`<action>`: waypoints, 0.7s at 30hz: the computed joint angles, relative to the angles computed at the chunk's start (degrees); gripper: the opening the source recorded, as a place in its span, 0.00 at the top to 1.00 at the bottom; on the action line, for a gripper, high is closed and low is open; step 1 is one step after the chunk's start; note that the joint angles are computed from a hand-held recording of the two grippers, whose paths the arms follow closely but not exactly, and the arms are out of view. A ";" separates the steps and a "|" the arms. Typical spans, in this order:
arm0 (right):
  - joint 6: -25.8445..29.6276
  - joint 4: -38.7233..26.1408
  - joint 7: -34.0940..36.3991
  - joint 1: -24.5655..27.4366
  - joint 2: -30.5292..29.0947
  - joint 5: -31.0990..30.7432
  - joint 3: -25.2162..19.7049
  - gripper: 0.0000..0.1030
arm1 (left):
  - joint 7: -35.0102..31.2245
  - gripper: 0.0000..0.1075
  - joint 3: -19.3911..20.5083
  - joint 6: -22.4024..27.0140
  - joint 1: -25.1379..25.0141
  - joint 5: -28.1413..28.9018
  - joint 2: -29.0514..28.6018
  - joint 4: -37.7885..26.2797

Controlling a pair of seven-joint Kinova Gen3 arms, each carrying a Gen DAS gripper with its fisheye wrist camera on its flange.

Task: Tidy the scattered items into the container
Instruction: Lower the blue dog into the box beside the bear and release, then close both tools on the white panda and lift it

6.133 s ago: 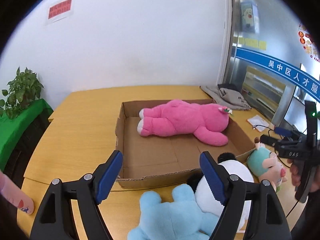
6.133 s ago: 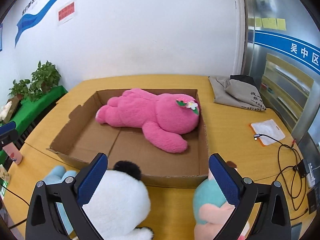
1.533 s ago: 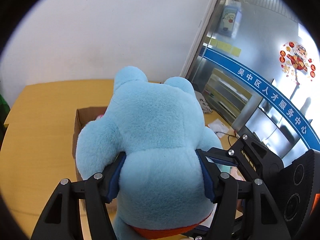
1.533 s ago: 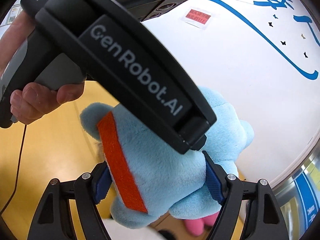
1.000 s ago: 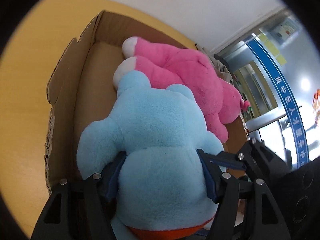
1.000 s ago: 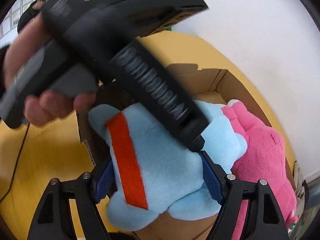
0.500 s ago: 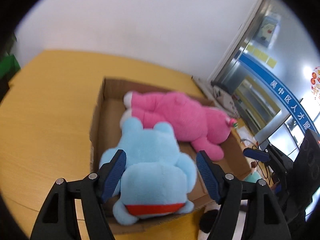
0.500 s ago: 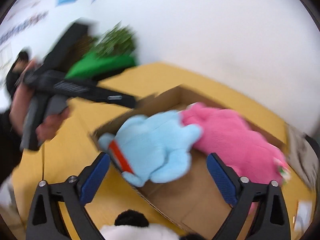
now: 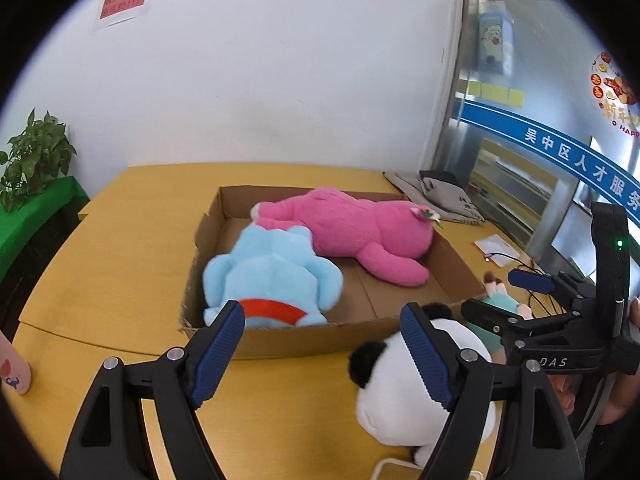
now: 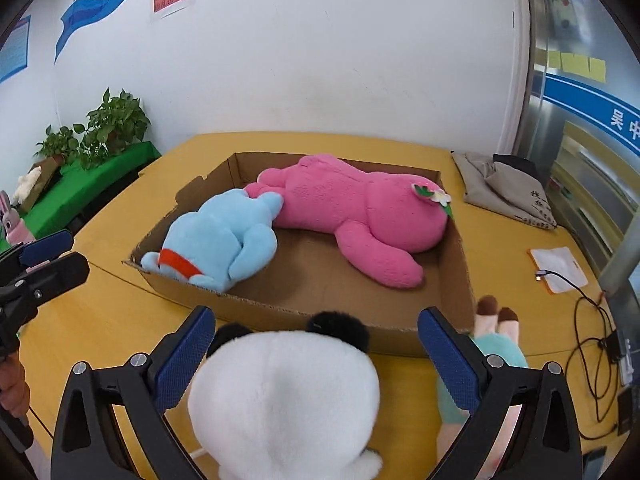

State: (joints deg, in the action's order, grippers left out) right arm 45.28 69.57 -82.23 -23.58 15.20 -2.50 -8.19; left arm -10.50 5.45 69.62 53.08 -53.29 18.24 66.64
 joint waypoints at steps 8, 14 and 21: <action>-1.80 3.99 -0.01 0.99 -3.54 0.88 0.39 0.00 | 0.55 0.26 0.61 -3.61 0.00 2.00 -0.11 -0.61; -1.88 4.82 -0.12 1.77 -4.32 1.29 0.64 0.00 | -0.41 0.26 -0.05 -3.64 0.71 2.46 1.07 -2.11; -1.63 5.56 1.88 3.58 -4.33 -0.45 0.45 0.00 | -1.33 0.26 -0.61 -6.93 -0.21 4.81 1.51 -1.84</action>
State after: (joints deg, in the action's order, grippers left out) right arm 43.64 75.12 -80.35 -19.99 10.87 -2.95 -7.74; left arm -11.84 4.84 62.68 52.87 -48.48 19.75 64.79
